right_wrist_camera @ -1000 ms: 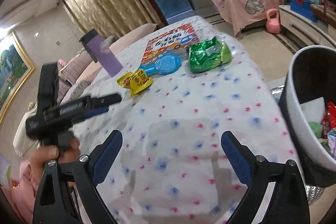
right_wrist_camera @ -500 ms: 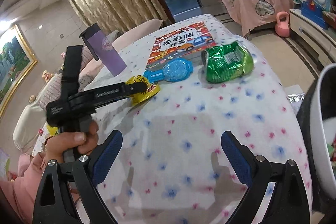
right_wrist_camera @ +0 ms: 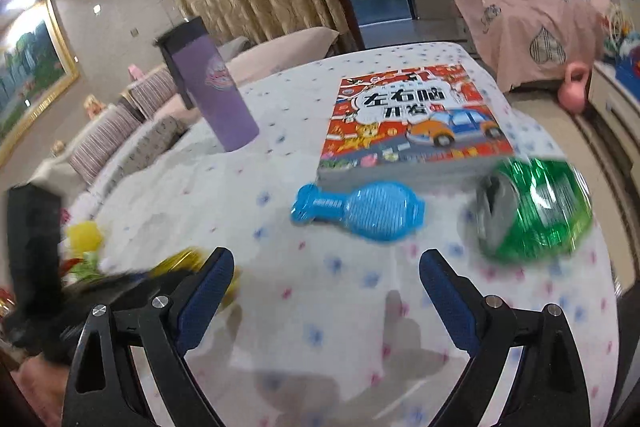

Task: Collect trash
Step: 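Grasp the blue hairbrush with right tool while left tool holds yellow wrapper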

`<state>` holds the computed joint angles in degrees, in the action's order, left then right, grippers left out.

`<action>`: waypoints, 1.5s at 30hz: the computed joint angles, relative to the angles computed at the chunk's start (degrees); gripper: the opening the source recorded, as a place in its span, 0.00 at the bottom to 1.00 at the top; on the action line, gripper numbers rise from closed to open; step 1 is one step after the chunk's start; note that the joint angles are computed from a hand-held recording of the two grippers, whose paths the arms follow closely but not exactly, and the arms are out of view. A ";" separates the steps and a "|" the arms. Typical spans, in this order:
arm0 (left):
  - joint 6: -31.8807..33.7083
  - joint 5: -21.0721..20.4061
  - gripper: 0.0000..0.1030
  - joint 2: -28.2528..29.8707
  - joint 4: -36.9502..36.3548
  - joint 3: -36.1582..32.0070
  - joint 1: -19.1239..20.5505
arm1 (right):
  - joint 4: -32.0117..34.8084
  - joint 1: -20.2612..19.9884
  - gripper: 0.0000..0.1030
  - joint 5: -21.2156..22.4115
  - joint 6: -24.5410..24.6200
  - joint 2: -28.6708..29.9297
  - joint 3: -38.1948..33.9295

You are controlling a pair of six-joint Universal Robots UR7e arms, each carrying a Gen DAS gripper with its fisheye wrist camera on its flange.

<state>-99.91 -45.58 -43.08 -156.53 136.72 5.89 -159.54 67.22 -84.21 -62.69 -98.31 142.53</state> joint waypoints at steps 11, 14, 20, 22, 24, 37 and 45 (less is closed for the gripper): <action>-5.27 -1.48 0.24 -1.32 0.70 2.20 -3.58 | -0.14 3.16 0.66 -5.59 2.14 7.16 -2.85; -7.11 -1.87 0.24 -2.21 1.21 3.36 -4.54 | 12.68 1.32 0.51 -3.91 -0.25 2.11 -3.10; -10.00 -2.88 0.24 -3.16 2.92 4.26 -6.05 | 6.89 1.52 0.55 -3.38 -8.11 -3.04 2.12; -10.94 -2.94 0.24 -3.64 3.29 4.74 -6.56 | 2.66 4.01 0.61 -5.45 -7.59 0.40 1.52; -11.78 -3.21 0.24 -3.90 3.75 4.99 -7.01 | -0.64 5.39 0.76 -6.88 -6.01 3.47 0.59; -14.04 -3.43 0.25 -5.01 4.88 5.98 -8.10 | 9.02 3.12 0.10 -7.99 -2.02 1.69 -0.98; -15.39 -3.78 0.25 -5.40 5.76 6.11 -9.09 | 9.02 2.21 0.49 -5.63 -10.18 -5.56 3.94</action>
<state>-115.31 -49.35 -48.48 -150.77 142.83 -3.20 -150.52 69.43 -89.84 -72.87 -103.87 146.47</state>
